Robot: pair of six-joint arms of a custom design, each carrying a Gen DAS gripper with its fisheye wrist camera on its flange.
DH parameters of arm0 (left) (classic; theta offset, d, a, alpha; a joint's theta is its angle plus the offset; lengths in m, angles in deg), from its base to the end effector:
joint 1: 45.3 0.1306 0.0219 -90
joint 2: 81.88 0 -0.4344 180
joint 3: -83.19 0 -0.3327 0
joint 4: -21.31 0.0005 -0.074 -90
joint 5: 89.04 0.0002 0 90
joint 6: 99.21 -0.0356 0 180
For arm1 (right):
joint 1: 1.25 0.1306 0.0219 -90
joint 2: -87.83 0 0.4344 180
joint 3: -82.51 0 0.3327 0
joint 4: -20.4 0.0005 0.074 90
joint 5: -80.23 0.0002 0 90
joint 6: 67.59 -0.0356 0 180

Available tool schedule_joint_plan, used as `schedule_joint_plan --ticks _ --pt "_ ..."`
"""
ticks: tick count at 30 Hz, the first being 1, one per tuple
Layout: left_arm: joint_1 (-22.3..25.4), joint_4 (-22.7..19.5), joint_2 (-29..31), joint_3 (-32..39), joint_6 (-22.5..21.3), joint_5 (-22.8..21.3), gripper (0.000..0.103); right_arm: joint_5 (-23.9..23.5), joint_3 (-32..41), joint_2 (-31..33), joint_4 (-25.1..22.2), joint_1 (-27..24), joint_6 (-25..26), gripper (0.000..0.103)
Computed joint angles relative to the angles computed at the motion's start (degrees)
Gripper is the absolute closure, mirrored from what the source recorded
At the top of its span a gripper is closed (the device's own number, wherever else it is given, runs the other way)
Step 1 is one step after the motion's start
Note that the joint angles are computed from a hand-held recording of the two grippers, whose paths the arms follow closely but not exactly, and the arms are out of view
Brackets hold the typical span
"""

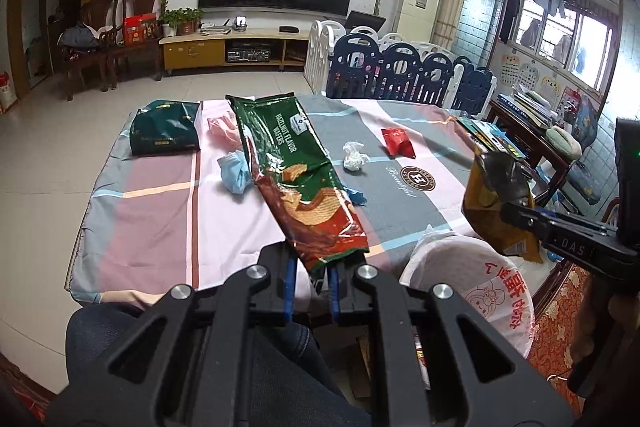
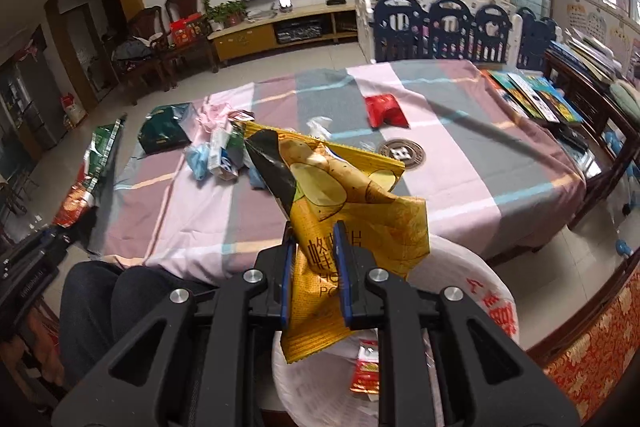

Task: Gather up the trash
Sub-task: 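Carry the yellow bag and wafers bag over the bin with both tools, then open the right tool over the bin while left releases the wafers bag into it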

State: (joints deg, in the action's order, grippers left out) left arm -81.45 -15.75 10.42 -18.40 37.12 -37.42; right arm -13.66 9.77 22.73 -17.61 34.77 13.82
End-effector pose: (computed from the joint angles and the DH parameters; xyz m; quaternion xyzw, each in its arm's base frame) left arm 0.3570 -0.2341 0.4055 -0.1884 0.8769 0.0249 0.4416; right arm 0.4930 0.3608 0.4019 -0.2319 0.8961 0.1722 0.3371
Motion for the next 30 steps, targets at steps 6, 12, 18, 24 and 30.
schedule_joint_plan --ticks 6,12,18,24,30 --pt "-1.19 -0.03 1.92 1.97 -1.82 2.27 0.089 0.6 -5.36 -0.61 -1.59 -3.47 -1.92 0.084" --pt "-1.84 0.95 4.62 4.22 -4.14 7.28 0.089 -0.59 -6.15 3.06 -8.54 -5.17 -4.02 0.054" --pt "-0.42 3.69 7.98 5.58 -8.01 18.42 0.089 -4.6 -9.54 1.08 -4.14 -8.24 -10.83 0.03" --pt "-0.55 2.84 17.08 13.02 -20.23 36.59 0.089 -2.48 -11.95 -2.72 1.37 -12.26 -16.13 0.023" --pt "-1.47 -1.6 23.74 19.42 -24.44 36.53 0.024 -0.53 -12.38 -2.86 1.71 -14.15 -17.17 0.022"
